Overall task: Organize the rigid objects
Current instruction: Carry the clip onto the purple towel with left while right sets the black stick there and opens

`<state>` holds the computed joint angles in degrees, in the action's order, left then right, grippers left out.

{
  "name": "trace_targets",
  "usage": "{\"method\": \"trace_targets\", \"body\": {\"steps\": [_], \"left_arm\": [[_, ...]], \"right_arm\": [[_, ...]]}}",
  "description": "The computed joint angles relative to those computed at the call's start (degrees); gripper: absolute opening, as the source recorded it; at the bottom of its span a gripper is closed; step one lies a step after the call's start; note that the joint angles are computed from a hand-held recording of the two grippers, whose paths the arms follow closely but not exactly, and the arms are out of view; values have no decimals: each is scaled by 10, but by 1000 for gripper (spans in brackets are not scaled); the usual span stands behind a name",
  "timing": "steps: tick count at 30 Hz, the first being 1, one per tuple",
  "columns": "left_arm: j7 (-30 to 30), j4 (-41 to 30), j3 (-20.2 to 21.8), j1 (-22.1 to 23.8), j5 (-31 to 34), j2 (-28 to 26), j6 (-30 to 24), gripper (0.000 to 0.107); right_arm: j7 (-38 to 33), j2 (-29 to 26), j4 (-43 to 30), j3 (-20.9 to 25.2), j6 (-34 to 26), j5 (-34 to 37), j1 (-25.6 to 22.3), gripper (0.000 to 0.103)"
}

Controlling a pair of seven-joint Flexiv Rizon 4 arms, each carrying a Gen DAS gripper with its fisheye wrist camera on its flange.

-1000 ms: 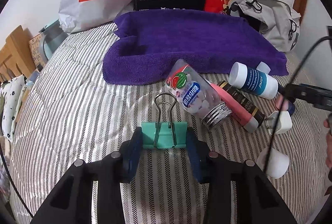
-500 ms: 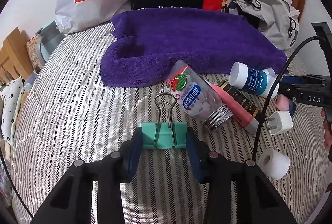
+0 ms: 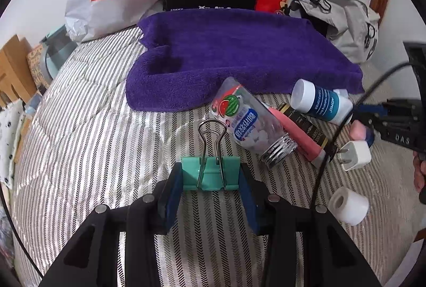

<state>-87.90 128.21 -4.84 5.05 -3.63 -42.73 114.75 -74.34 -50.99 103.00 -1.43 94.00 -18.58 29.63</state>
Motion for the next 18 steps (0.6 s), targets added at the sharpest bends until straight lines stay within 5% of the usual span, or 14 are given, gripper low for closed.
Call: {"method": "trace_targets", "body": {"steps": [4, 18], "left_arm": [[-3, 7, -2, 11, 5, 9, 0, 39], [-14, 7, -35, 62, 41, 53, -4, 39]], "right_arm": [[-14, 9, 4, 54, -23, -1, -47, 21], [-3, 48, 54, 64, -3, 21, -63, 21]]}}
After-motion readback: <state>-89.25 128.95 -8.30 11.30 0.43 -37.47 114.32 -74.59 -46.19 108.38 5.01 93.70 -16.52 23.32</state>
